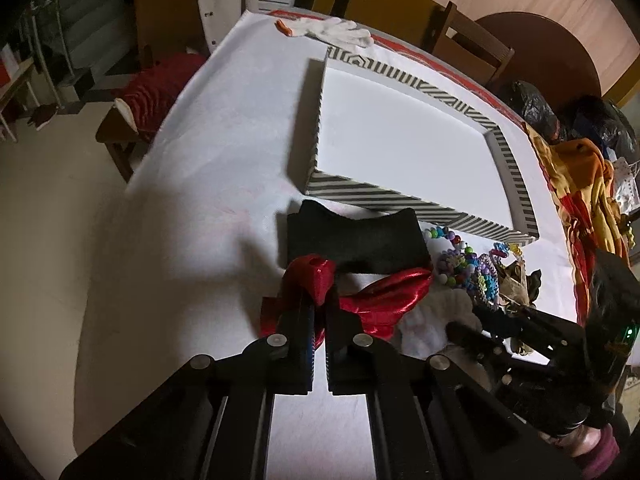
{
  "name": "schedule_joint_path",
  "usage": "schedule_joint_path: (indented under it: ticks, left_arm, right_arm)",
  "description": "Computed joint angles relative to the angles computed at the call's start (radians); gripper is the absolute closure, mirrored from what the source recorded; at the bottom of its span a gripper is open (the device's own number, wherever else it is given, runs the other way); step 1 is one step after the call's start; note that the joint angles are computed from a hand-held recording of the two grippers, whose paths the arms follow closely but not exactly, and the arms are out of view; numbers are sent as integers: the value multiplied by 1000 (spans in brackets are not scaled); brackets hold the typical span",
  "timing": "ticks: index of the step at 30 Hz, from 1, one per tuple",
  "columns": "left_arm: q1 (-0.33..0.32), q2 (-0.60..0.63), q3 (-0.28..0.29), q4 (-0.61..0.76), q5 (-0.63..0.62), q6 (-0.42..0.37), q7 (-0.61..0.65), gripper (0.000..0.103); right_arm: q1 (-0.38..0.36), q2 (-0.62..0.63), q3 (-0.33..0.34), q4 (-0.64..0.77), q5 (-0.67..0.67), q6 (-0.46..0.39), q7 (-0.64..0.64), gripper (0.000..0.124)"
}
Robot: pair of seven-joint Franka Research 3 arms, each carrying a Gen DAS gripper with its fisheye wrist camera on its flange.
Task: Organize jewelry
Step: 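Carry the red bow and white scrunchie into the striped tray, open both tools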
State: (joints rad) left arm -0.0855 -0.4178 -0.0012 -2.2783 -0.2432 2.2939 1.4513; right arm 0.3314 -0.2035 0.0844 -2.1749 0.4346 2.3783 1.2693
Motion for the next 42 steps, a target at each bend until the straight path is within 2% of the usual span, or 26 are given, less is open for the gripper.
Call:
schedule_joint_path:
  ticks: [3, 10, 17, 22, 31, 37, 42]
  left_arm:
    - [4, -6, -7, 10, 8, 3, -16, 103]
    - [-6, 3, -14, 68, 29, 22, -23, 103]
    - [-7, 118, -35, 201, 66, 47, -7, 103]
    - [9, 239, -59, 317, 91, 44, -1, 103]
    - [53, 449, -96, 527, 112, -7, 31, 103]
    - [83, 558, -121, 634, 126, -46, 49, 103]
    - [101, 620, -135, 687, 126, -93, 54, 103]
  right_arm:
    - [-3, -14, -13, 4, 22, -21, -13, 102]
    - [-10, -90, -33, 0, 78, -11, -38, 103]
    - [-38, -81, -32, 66, 54, 43, -6, 103]
    - [-78, 3, -21, 163, -45, 66, 109, 102]
    - [-93, 195, -26, 339, -159, 74, 268, 102]
    - [-82, 341, -36, 498, -226, 33, 353, 102]
    - [-72, 465, -41, 631, -223, 0, 404, 102]
